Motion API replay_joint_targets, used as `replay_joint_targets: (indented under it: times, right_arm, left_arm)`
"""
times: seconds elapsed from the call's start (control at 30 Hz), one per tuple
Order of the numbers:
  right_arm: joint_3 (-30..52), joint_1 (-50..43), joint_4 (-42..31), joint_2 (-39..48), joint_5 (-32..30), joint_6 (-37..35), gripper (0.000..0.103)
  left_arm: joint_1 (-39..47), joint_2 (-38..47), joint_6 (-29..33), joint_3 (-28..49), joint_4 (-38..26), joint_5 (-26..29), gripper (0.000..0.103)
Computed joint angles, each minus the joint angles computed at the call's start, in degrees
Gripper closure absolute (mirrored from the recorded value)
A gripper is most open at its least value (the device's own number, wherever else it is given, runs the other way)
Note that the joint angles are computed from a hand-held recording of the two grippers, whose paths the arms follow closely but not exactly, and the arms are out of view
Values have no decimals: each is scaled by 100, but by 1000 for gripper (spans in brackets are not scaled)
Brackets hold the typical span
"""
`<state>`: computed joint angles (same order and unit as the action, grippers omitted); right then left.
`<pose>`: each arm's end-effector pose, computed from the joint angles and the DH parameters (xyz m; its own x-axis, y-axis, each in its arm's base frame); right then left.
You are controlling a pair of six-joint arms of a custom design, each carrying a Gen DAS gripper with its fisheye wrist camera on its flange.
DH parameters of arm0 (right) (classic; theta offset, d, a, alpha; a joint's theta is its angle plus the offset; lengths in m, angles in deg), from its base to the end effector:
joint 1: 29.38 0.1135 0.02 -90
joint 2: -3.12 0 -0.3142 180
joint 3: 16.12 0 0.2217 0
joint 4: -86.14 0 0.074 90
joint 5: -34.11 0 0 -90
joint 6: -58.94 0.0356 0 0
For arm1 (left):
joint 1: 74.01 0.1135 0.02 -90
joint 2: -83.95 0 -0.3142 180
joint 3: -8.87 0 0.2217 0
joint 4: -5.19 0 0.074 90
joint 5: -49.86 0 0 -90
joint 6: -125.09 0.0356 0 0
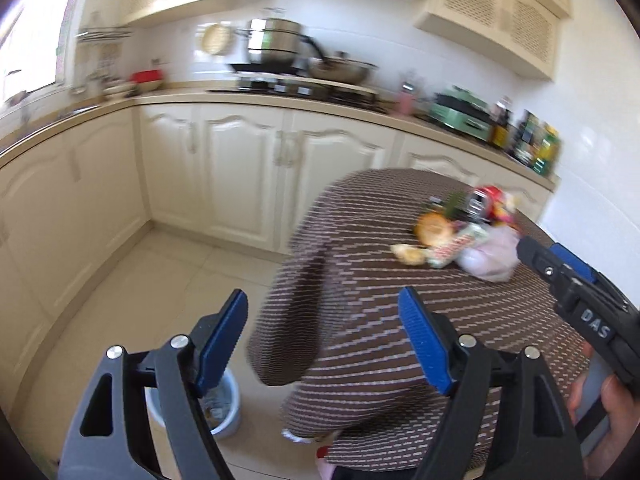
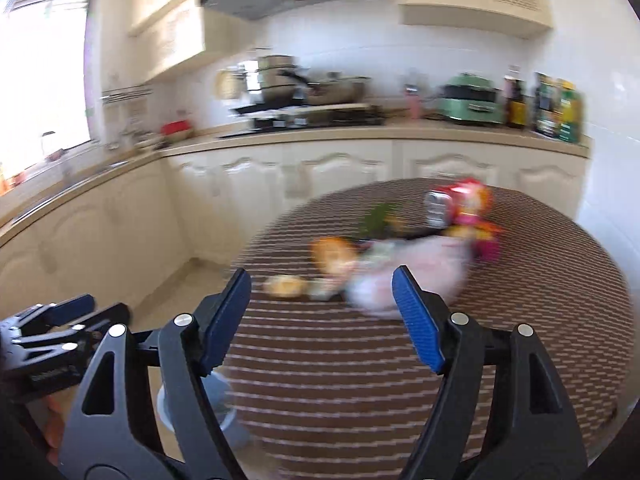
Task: Collect trash
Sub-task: 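Move both tools back to the table toward the orange peel and white bag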
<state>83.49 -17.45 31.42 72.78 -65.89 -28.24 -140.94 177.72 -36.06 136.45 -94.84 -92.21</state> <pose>0.1963 0.0478 0.4731 -0.4270 -0.0407 -0.9033 -0.3372 0.9341 0.1173 0.1291 -0.2315 0.4626 -0.5331 -0.2329 -0.8134 -0.1969 0.9691 -0.1484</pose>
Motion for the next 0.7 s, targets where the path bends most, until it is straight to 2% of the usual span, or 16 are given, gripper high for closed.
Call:
replay_joint_targets:
  times: [0.13, 0.23, 0.33, 0.5, 0.57, 0.6, 0.63, 0.7]
  right_arm:
    - [29, -1131, -122, 243, -704, -274, 30]
    - [-10, -1267, -130, 358, -721, -281, 30]
    - [211, -1541, -260, 705, -909, -298, 28]
    - [617, -1602, -472, 1226, -942, -134, 26]
    - [955, -1640, -860, 1519, -1057, -120, 26]
    - [1107, -1647, -1041, 1653, -1165, -125, 26]
    - [1248, -1638, -1217, 1778, -1246, -127, 26]
    - [1597, -1575, -1581, 2046, -1140, -90, 26]
  left_arm:
    - [440, 649, 1090, 654, 714, 567, 27]
    - [725, 1066, 1529, 1088, 824, 911, 27]
    - [1004, 1477, 1809, 1521, 718, 1243, 27]
    - [1487, 1952, 1929, 1993, 598, 1745, 27]
    - [1612, 2125, 2049, 2226, 503, 1813, 27]
    - [1681, 2324, 2100, 2559, 297, 1844, 29]
    - [1723, 2387, 2147, 2647, 253, 1898, 39]
    - [1835, 2576, 2251, 2929, 168, 2105, 54]
